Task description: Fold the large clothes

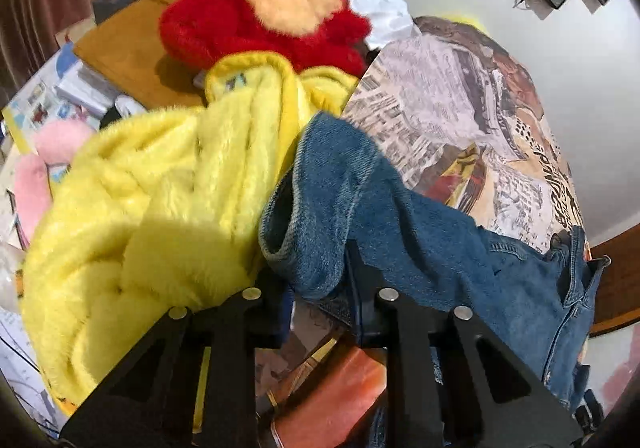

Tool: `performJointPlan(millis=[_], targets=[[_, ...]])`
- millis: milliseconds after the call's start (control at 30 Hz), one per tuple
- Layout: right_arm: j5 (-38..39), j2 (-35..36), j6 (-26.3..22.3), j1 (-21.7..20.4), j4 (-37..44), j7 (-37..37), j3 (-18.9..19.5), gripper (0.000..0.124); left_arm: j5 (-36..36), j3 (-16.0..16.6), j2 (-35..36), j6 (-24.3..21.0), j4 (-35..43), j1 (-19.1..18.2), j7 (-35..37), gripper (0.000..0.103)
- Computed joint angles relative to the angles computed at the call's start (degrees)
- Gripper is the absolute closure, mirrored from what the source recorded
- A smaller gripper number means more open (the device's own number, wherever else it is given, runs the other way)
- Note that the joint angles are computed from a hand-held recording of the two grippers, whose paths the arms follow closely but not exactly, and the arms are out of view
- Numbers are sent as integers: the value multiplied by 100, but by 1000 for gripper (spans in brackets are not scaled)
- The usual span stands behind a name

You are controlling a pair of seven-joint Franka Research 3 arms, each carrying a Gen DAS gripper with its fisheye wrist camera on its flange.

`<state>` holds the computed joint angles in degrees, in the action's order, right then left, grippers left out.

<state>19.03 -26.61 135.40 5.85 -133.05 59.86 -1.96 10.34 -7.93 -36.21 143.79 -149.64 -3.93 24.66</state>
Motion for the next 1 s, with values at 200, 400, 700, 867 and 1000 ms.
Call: performJointPlan(millis=[200,400,700,867,1000], targets=[[6,-48,-39,-51,34,6,-66,21,859,-609,-22,-767,643,75,-138,83],[101,-241,-51,-81,24,-144,-158,21,1852,-1092,319,-1341,1815,-98,31,83],[288,-597,-61,-234,-14,-429,-389,21,2599,-1491,1552,-814,3571,-655,315,84],[255,-695,-74,-451,11,-537,-519,21,2756,-1568,2519,-553,4381,-1108,497,84],[240,-724,-122,-644,54,-578,-636,21,2472,-1483,3364,-396,4928,-1584,847,84]])
